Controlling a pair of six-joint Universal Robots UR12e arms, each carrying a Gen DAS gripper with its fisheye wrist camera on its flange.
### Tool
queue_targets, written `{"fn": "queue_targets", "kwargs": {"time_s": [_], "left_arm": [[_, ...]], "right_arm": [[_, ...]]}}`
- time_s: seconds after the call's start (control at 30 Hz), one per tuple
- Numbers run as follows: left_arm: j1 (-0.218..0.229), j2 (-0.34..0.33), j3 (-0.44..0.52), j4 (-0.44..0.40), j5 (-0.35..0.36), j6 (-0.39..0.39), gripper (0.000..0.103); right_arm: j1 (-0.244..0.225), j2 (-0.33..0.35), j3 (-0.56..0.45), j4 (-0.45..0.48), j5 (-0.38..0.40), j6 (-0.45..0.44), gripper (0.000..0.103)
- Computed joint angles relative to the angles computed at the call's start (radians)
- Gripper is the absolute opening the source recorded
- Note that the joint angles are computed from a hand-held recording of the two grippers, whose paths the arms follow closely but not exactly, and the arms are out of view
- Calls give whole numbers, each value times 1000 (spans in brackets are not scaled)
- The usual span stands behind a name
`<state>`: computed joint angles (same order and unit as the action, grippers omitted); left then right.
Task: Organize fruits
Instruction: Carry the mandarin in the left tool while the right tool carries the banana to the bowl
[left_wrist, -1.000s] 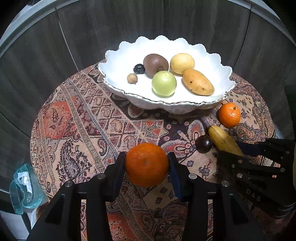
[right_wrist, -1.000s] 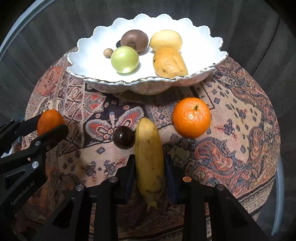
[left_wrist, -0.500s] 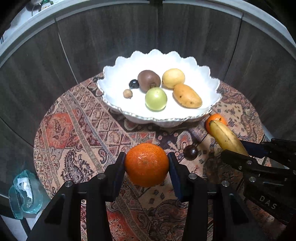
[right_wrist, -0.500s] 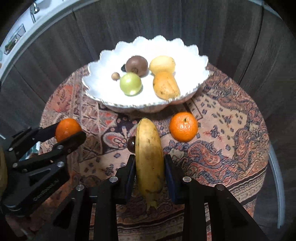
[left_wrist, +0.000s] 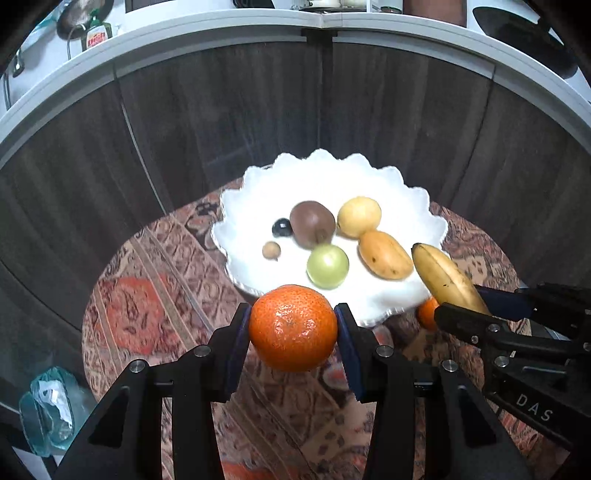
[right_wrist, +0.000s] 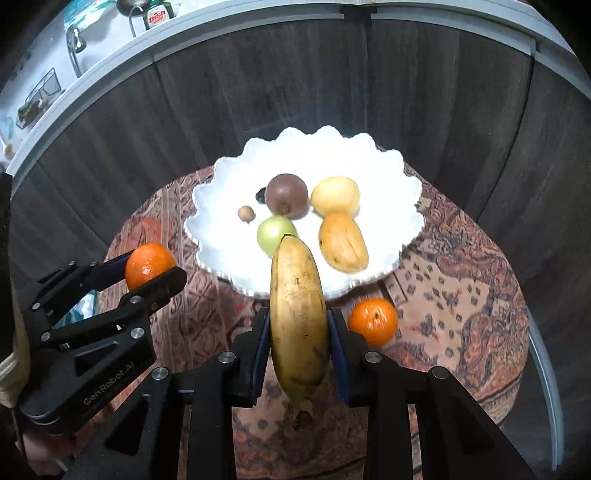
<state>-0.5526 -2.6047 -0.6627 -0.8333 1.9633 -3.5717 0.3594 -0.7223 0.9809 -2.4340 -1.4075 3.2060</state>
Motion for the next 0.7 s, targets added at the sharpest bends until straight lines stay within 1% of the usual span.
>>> {"fn": "queue_targets", "kwargs": {"time_s": [0.23,0.3,0.37,0.47,0.6,0.7], "left_arm": [[23,-53,102,-40,-12,24,44],[27,-71,135,-50,-9,34,44],[33,-86,159,-53,-21,42,45],[40,-118,215,-79,-27,55,45],[49,-155,278,-127,-42,44,45],[54,-170,300,-146,-55,38,45]], "right_arm": [[-2,59,-100,34,-3,39,31],[-2,76,-129,49,-7,41,31],[-1,97,-166,70,-13,43,31],[0,128,-219,101,-12,46,31],[4,169,-288,144,-17,42,31],[4,197,-332,179,-11,44,31]]}}
